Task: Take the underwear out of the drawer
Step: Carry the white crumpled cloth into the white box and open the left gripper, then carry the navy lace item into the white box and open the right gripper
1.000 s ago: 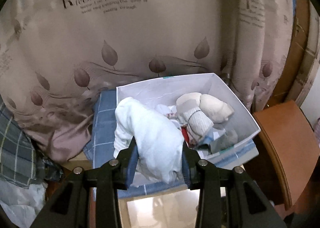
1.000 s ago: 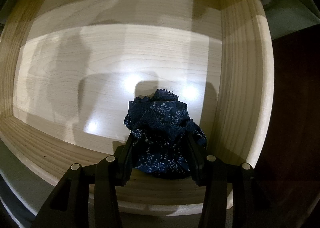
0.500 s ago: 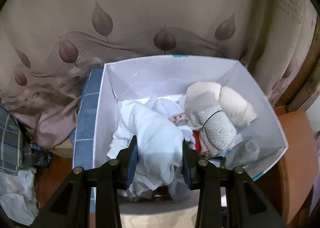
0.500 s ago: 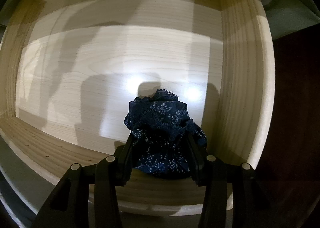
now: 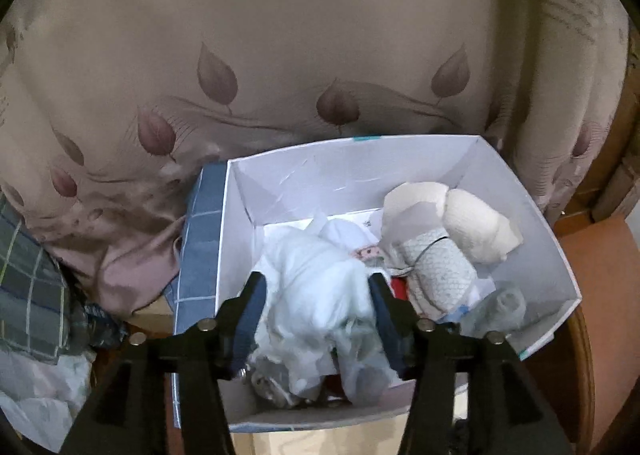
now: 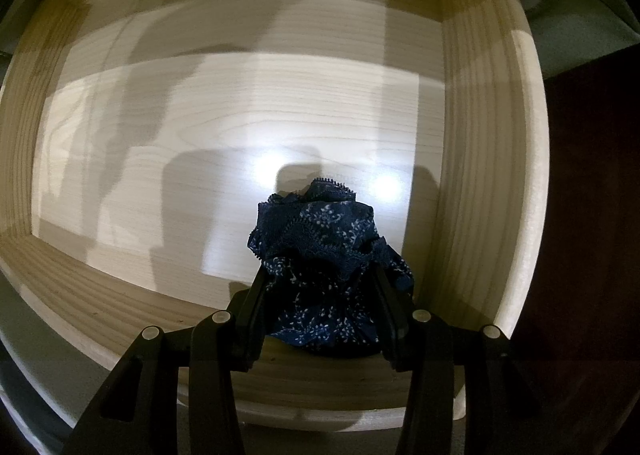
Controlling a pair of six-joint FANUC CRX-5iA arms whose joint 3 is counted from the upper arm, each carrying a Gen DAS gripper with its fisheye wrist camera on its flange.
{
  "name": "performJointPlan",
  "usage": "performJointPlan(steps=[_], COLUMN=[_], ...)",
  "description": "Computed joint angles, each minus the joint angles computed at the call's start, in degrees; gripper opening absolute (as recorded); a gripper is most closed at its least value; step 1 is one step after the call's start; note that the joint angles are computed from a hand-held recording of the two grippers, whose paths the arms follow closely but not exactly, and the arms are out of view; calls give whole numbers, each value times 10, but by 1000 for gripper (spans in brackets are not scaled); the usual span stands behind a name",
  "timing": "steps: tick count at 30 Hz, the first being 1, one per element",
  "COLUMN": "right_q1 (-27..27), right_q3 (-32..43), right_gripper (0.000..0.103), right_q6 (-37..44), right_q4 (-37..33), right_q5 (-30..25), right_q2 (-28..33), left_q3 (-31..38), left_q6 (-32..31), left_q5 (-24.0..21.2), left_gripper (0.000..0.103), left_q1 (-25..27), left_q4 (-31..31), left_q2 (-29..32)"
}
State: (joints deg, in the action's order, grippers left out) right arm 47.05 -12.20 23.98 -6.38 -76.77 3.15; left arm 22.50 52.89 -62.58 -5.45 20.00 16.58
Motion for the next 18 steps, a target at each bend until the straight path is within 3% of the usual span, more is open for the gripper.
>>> performJointPlan(steps=[12,18], right_q1=[3,7], right_q3=[-8,-2], right_gripper=[41,38], right_q6=[-14,-10], right_q4=[4,10], right_q5=[6,-4], right_q2=[-4,4], left_q3=[-61,-133], left_q6=[-57,-138], left_q5=[24,-19], left_gripper=[57,57], left_q1=[37,76], left_q4=[30,40], left_q2=[-82,-141])
